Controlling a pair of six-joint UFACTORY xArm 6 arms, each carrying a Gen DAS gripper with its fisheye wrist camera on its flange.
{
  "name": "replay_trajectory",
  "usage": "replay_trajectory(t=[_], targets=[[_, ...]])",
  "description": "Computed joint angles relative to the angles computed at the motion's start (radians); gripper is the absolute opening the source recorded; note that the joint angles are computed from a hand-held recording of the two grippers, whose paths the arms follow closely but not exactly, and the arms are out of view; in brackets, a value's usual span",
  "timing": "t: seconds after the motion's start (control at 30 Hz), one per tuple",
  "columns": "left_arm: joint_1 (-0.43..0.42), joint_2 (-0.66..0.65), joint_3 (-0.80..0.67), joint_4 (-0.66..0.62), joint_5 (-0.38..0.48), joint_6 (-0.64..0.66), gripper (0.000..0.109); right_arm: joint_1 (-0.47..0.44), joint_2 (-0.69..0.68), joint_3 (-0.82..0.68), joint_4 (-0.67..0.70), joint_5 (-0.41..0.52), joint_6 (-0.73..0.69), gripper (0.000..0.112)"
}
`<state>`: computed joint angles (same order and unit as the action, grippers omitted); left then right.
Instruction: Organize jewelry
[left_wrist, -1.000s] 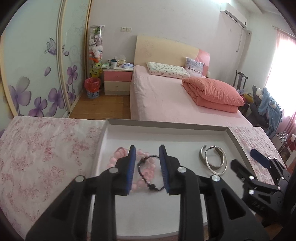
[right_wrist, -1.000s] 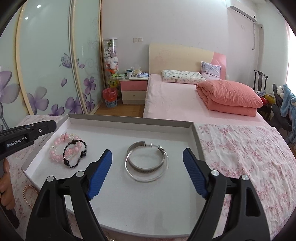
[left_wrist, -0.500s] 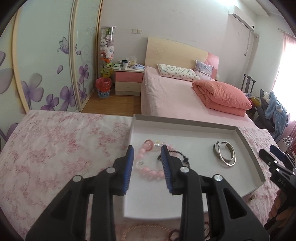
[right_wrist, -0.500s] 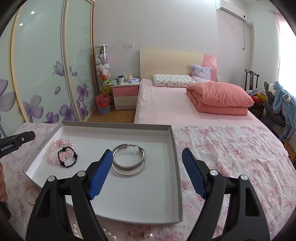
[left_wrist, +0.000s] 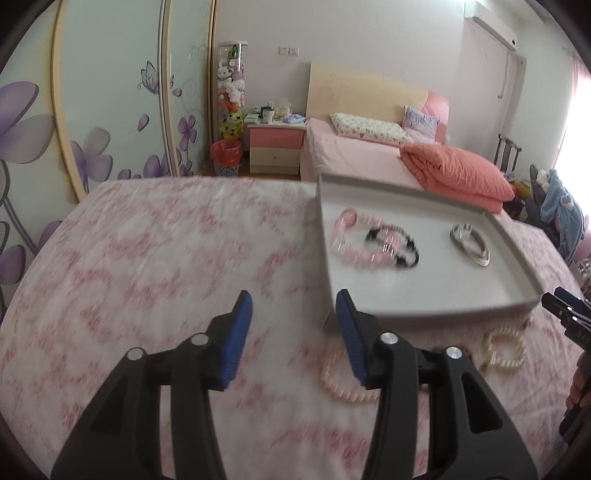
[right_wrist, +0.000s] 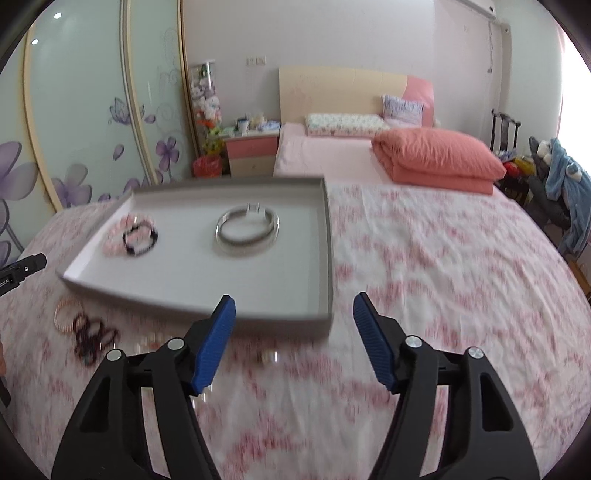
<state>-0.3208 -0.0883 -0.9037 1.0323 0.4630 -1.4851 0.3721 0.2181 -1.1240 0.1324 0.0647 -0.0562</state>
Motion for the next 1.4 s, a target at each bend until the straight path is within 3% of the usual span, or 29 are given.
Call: replay_trajectory(t=[0.13,0.43,0.63,0.7,0.9,1.4], targets=[[-0.013,-0.02,0.042,-0.035,-0.005,0.041,0.057,0.009,-0.015,0.017,0.029,0.068,-0.048,0.06],[-0.036,0.003,0.039,-0.082,-0.001,0.102,0.057,0.019,0.029,-0.037,-0.046,0.157,0.012,0.049],[-0.039,0.017,0.036,-0.111,-0.007,0.13,0.057,0.017,0.05,-0.07,-0.109,0.176,0.075,0.037],[-0.041,0.021,0.034,-0.113,-0.006,0.133,0.057,0.018,0.049,-0.068,-0.107,0.171,0.075,0.021],[-0.044,0.036,0.024,-0.141,-0.002,0.175,0.056,0.013,0.017,-0.023,-0.143,0.152,0.101,0.021],[-0.087,0.112,-0.063,-0.215,0.069,0.34,0.023,0.011,0.015,-0.022,-0.097,0.154,0.066,0.021]])
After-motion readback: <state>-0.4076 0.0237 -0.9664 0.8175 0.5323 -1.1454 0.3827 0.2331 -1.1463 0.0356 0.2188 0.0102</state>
